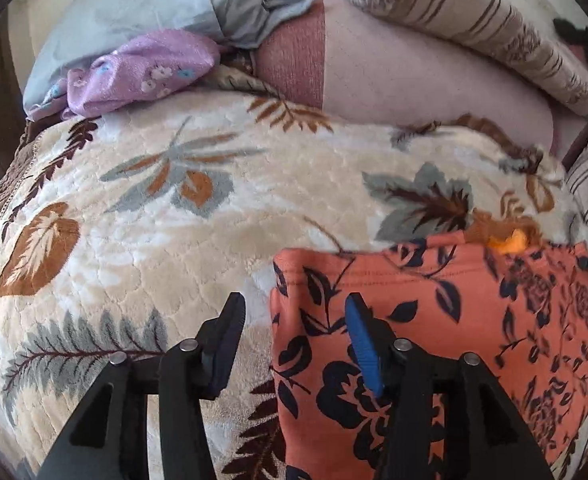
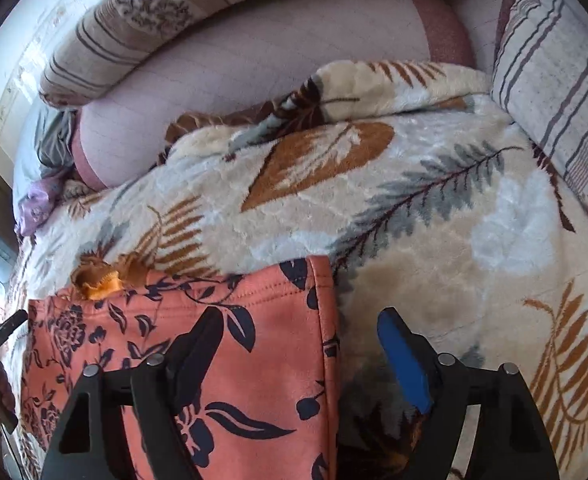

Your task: Fold small clothes

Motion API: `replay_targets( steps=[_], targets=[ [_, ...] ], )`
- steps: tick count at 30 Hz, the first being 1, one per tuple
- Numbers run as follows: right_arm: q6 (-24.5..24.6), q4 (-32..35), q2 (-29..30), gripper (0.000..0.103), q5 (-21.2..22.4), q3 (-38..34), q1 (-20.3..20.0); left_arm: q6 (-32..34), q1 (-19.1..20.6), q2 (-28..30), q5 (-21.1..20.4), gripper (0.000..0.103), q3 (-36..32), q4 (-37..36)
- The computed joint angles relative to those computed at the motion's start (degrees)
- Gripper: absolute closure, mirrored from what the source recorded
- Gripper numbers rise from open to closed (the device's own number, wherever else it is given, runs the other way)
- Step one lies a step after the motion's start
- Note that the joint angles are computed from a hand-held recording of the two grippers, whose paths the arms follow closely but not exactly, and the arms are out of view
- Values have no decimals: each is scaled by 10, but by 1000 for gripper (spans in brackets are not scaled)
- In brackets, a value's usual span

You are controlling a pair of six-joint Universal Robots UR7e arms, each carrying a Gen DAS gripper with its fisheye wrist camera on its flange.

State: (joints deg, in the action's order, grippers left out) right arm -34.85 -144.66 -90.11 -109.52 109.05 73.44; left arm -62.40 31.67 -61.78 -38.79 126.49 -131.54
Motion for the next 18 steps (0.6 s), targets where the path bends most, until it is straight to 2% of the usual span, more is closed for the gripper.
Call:
replay_targets(
  steps=[1,2,3,5,7,9,11,12,13,14,15,16,17,18],
  targets=[
    [-5,-13,2,83,-18,6,9,-4,4,4,-8,97,-6,11],
    [-25,-43,-2,88,-32,18,21,-11,-4,2,5,99,-2,9],
    [-51,-72,-9,91,-42,32,34,-19,-20,-1,30,99,2,17],
    [-90,-119,-30,91,-35,53,50,-35,-59,-9,86,99,11,37],
    [-93,-148,-36,91,-27,54,53,-20,-70,-8,108,99,11,29],
    [-86,-177,-12,91,-46,45,46,-8,-42,15,95,99,-10,36],
    [-56,-127,13,89,-41,23,20,-12,11,39,46,93,-36,62],
    [-26,-89,22,86,-53,11,11,-18,18,37,42,92,-29,45],
    [-5,-75,14,84,-41,11,3,-38,8,28,56,83,-23,52],
    [-2,-85,0,76,-24,20,0,-64,-1,15,56,59,-25,82],
    [-4,-83,-12,50,-19,24,1,-74,-12,-1,54,48,-18,89],
    [-10,-79,-26,32,-16,27,3,-75,-27,-21,58,38,-4,82],
    [-18,-86,-44,20,-6,34,4,-94,-45,-42,66,38,8,99],
    [-20,-84,-65,20,9,41,4,-131,-67,-66,72,38,17,138]
  ],
)
